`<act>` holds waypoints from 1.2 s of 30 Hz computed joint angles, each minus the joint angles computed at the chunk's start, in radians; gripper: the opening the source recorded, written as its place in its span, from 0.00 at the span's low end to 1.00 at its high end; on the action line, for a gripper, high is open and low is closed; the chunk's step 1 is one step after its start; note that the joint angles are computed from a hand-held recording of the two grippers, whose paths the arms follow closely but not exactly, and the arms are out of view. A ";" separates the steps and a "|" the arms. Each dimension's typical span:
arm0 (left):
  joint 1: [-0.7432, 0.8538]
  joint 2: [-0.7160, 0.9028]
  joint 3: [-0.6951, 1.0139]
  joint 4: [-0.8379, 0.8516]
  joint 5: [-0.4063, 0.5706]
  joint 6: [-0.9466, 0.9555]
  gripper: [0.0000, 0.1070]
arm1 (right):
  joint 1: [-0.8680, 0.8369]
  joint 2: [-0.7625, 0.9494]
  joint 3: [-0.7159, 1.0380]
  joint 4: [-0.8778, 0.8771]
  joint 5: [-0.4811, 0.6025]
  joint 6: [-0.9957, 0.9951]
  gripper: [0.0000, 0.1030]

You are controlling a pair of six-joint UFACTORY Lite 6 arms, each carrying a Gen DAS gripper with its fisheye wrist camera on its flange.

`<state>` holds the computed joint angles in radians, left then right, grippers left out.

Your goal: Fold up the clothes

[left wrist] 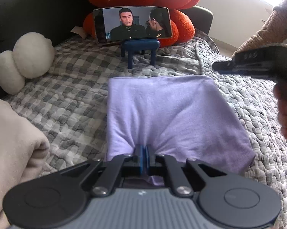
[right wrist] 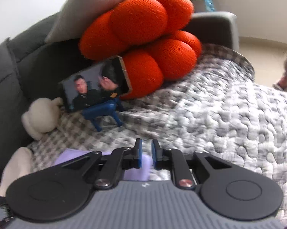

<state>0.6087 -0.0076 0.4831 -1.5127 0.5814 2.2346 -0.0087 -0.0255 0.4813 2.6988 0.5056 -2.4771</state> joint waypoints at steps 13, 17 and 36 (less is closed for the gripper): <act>0.049 -0.026 0.061 0.223 0.072 -0.281 0.10 | 0.149 -0.081 -0.015 -0.269 -0.238 0.172 0.16; 0.059 -0.032 0.081 0.208 0.074 -0.318 0.17 | 0.148 -0.158 -0.052 -0.341 -0.229 0.260 0.16; 0.126 0.060 0.159 0.223 0.080 -0.423 0.27 | 0.174 -0.167 -0.051 -0.379 -0.286 0.306 0.16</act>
<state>0.7344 0.0526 0.6417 -1.2895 0.6616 1.8112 0.1648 -0.1925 0.4304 2.3202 0.2199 -2.1709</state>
